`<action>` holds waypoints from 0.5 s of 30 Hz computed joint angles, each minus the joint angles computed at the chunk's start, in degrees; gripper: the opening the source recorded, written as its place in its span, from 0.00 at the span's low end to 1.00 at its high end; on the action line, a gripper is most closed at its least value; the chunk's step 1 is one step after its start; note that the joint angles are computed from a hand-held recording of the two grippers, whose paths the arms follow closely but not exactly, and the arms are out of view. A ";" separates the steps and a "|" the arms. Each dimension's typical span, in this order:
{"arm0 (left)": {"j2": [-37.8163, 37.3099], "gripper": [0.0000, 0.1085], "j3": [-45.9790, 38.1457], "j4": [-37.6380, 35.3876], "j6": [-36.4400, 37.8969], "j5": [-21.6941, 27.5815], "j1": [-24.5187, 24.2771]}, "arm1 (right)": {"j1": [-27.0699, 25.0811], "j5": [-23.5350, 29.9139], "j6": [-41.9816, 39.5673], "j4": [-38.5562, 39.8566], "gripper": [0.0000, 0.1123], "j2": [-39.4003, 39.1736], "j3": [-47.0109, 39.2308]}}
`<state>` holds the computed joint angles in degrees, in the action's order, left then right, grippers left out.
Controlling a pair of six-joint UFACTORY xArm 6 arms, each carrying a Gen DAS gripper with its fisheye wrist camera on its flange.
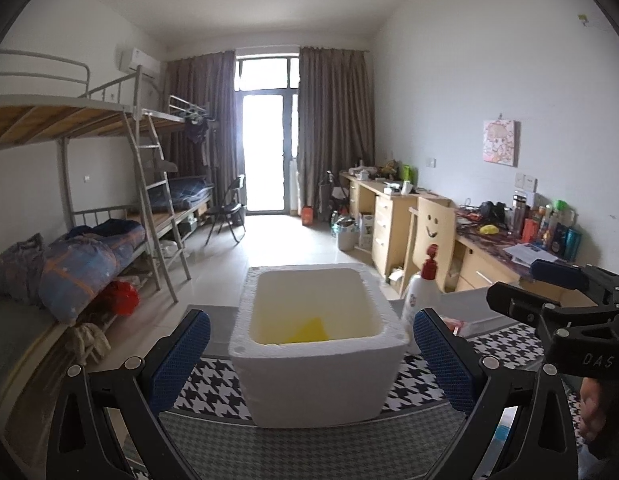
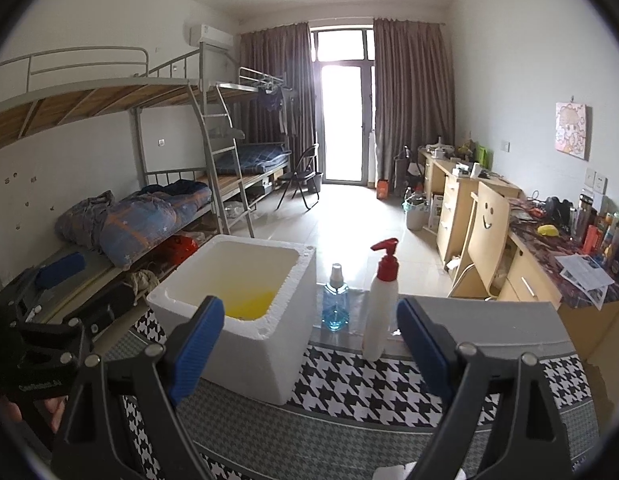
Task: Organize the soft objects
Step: 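Move both open tools back from the foam box toward the table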
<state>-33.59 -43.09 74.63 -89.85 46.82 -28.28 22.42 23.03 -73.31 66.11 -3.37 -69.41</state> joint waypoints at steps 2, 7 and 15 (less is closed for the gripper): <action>-0.04 0.94 0.05 -0.12 0.11 -0.04 -0.60 | -0.07 -0.67 -1.37 0.85 0.81 -1.02 1.24; -0.32 0.94 0.42 0.41 -0.28 0.32 -2.38 | -0.56 -2.08 -5.30 4.59 0.81 -2.96 3.66; -0.82 0.94 1.21 1.26 -1.32 2.07 -6.20 | -2.43 -0.99 -7.51 6.81 0.81 -5.17 6.32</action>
<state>-34.41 -41.88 75.89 -91.16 48.89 -34.48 20.00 22.05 -80.82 72.92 -8.54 -63.10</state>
